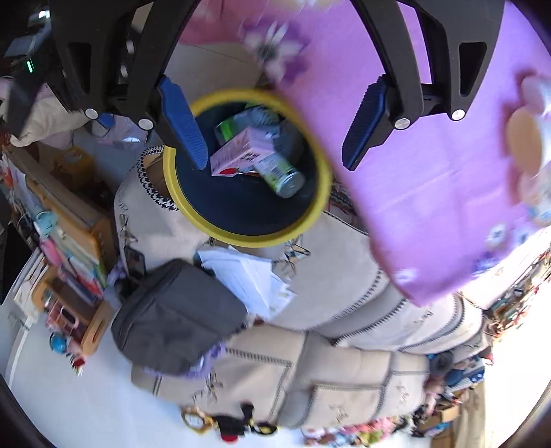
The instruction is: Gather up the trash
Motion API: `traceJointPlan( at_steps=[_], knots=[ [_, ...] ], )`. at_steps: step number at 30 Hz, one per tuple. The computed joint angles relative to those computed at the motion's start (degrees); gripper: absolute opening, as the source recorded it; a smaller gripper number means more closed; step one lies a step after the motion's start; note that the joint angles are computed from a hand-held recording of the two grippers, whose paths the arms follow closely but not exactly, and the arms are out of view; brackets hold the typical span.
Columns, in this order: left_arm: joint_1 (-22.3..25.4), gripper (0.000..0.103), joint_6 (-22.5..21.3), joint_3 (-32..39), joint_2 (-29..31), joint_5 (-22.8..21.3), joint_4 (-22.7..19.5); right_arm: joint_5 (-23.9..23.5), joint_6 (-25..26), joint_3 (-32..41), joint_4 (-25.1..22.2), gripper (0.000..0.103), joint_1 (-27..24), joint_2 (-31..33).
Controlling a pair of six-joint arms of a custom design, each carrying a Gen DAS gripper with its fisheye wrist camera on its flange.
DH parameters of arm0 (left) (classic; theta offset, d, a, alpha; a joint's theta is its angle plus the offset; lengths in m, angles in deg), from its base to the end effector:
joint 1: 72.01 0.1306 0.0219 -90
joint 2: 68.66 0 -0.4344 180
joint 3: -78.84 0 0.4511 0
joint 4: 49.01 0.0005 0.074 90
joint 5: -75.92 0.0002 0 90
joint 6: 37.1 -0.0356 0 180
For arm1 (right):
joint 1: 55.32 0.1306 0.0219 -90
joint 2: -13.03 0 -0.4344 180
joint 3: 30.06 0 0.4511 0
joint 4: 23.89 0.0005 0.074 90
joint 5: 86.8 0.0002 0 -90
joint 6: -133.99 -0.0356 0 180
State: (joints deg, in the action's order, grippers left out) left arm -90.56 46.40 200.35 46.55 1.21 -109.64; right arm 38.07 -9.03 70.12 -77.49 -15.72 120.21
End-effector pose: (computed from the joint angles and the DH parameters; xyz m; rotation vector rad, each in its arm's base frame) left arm 0.6779 -0.2379 0.4850 0.6524 2.4353 -0.4213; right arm 0.5129 0.3973 0.4006 0.4689 2.3212 -0.0643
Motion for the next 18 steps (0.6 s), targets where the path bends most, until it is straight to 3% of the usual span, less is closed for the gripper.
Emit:
traceJointPlan(
  at_steps=[3, 9, 12, 18],
  knots=[
    [3.01, 0.08, -0.39, -5.78, -5.51, 2.35, 1.57, -0.03, 1.43, 2.01, 0.42, 0.071, 0.93, 1.28],
    [11.32, 0.083, -1.79, -17.08, -16.5, 2.78, 5.56, -2.02, 8.01, 9.9, 1.11, 0.071, 3.63, 6.54],
    [17.6, 0.084, -0.37, -21.24, -20.77, 3.83, 6.54, -3.8, 12.1, 15.54, 0.97, 0.071, 5.2, 10.43],
    [29.46, 0.087, -0.31, -28.66, -27.17, 0.26, 9.2, -9.11, 20.84, 32.09, -2.43, 0.072, 8.61, 21.11]
  ],
)
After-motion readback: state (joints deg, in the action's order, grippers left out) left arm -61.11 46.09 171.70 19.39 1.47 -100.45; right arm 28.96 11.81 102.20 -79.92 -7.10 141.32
